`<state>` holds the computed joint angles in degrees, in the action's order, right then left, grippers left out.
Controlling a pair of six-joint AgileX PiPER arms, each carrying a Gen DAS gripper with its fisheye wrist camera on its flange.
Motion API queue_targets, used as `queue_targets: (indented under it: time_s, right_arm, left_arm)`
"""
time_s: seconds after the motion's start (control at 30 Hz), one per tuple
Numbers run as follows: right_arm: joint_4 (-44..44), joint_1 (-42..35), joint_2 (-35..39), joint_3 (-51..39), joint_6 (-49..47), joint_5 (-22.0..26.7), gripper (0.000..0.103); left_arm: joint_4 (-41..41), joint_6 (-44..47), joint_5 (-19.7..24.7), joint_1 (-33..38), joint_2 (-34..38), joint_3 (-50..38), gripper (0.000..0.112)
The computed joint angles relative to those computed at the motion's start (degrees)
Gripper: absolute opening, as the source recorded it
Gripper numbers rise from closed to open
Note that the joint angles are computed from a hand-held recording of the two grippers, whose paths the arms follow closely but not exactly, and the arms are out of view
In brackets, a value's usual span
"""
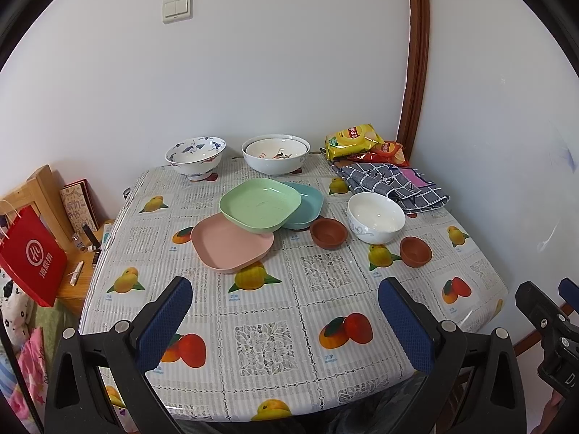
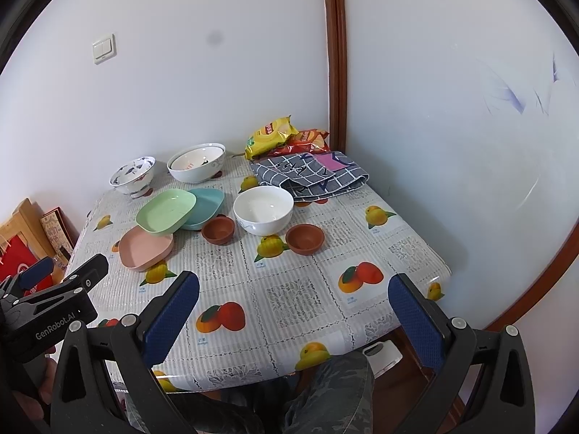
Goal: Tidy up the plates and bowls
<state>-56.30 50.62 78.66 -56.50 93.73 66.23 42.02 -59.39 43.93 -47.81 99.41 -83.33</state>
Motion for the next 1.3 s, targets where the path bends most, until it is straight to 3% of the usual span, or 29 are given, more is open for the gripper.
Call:
queue_targets:
  time_s: [1.0,1.3]
  right_arm:
    - [0.0,-0.4,0.5,-0.9,-0.9,-0.5,0.103]
    - [0.1,-2.5,2.8,-1.8,-1.6,-2.3,0.103]
  left_arm:
    - [-0.2,0.8,0.4,0.1,-0.4,-0.2,0.103]
    - [-4.1,4.4,-2.2,2.6,1.6,-1.7,0.103]
